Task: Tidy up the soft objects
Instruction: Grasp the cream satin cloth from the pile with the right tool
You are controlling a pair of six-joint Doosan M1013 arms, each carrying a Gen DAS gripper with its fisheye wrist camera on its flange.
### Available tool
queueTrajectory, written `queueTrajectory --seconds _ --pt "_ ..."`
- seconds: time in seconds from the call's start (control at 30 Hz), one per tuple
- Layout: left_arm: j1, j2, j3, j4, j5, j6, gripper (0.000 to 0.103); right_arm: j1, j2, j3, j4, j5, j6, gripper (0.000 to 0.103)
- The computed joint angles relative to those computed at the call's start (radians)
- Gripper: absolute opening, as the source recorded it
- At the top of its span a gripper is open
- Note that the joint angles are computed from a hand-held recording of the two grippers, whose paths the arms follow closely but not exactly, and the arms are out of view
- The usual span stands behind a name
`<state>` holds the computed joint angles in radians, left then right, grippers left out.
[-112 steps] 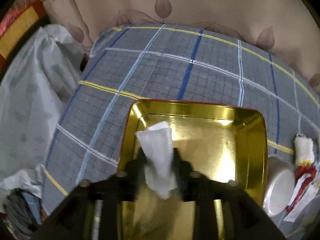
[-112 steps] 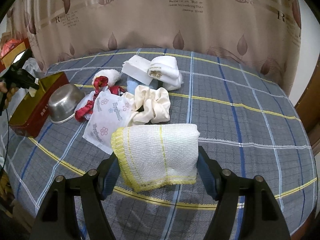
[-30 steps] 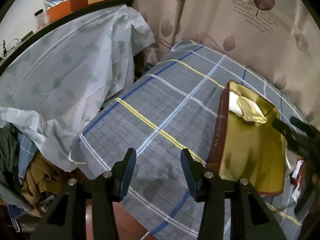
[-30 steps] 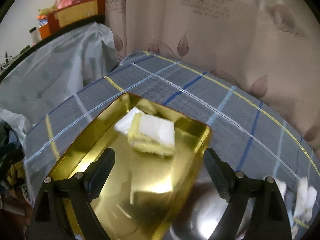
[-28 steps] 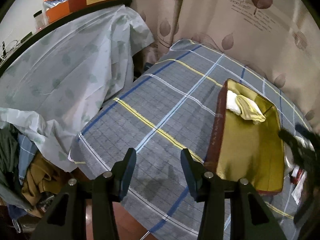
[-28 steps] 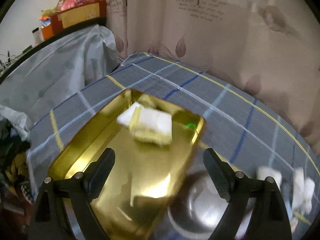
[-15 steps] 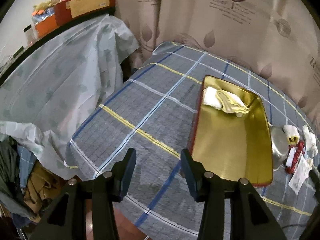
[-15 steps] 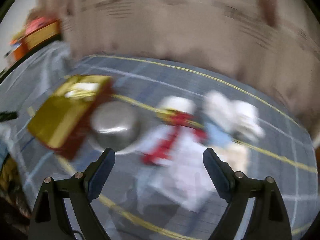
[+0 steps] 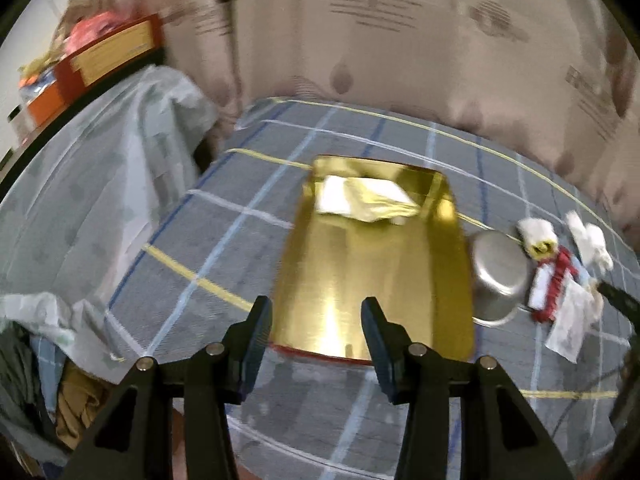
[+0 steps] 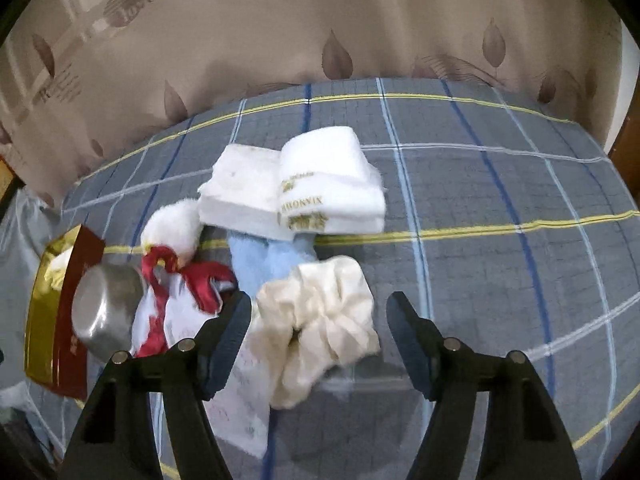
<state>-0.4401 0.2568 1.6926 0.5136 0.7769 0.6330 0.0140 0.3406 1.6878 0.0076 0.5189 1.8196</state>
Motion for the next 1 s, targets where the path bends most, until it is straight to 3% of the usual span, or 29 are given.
queueTrajectory --seconds 0.17,0.3,0.43,0.57,0.7,0.77,0.83,0.87,0.9,1.0 --pt "-0.033 0.03 -0.035 -0.044 -0.001 0.067 0.047 -0.011 0.023 -0.01 0.012 0.039 -0.013 0.063" --pt "-0.053 0.059 -0.07 -0.066 0.008 0.115 0.047 -0.02 0.013 0.024 -0.04 0.041 -0.005 0.039" --pt "-0.074 0.088 -0.104 -0.1 0.012 0.182 0.047 -0.039 -0.013 0.069 -0.093 0.014 0.003 0.03" --pt "-0.099 0.116 -0.137 -0.154 0.007 0.266 0.047 -0.034 -0.037 0.106 -0.297 -0.007 0.123 0.027" --pt "-0.12 0.141 -0.169 -0.216 -0.003 0.338 0.047 -0.047 -0.058 0.135 -0.355 -0.02 0.147 0.027" --pt "-0.13 0.152 -0.183 -0.251 -0.016 0.383 0.047 -0.059 -0.066 0.147 -0.296 -0.049 0.073 0.029" --pt "-0.14 0.161 -0.192 -0.275 -0.036 0.419 0.047 -0.08 -0.08 0.162 -0.142 -0.085 -0.045 0.042" --pt "-0.144 0.167 -0.198 -0.295 -0.042 0.442 0.047 -0.088 -0.082 0.164 -0.072 -0.096 -0.096 0.057" --pt "-0.146 0.173 -0.205 -0.331 -0.046 0.476 0.047 -0.092 -0.084 0.168 -0.012 -0.112 -0.138 0.064" --pt "-0.149 0.186 -0.216 -0.45 -0.068 0.584 0.047 -0.076 -0.07 0.158 -0.072 -0.12 -0.088 0.064"
